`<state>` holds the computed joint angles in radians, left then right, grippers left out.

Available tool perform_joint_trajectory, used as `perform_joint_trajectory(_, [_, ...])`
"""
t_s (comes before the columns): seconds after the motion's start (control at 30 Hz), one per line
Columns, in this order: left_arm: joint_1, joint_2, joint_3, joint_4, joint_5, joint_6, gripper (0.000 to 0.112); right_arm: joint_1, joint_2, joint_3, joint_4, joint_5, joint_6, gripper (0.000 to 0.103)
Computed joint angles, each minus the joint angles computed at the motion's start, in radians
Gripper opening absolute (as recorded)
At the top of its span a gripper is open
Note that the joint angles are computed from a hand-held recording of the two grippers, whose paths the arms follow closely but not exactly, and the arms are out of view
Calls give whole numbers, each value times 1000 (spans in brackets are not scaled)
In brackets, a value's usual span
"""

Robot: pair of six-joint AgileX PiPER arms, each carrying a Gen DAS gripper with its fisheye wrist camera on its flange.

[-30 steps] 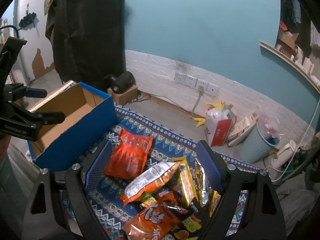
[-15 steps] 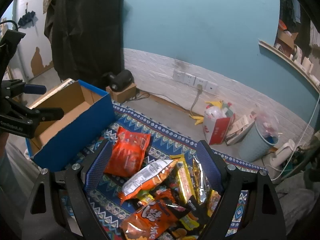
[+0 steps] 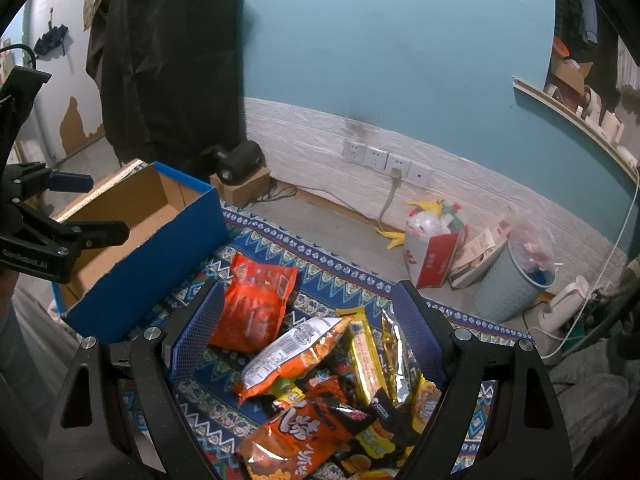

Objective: Organize snacks

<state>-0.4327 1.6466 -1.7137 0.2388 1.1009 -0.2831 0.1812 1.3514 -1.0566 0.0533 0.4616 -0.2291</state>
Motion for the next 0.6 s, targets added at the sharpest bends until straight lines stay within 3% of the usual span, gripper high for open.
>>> perform_joint_trajectory(0.6, [-9, 5, 0, 4, 1, 0, 100, -19, -6, -4, 22, 20, -30, 84])
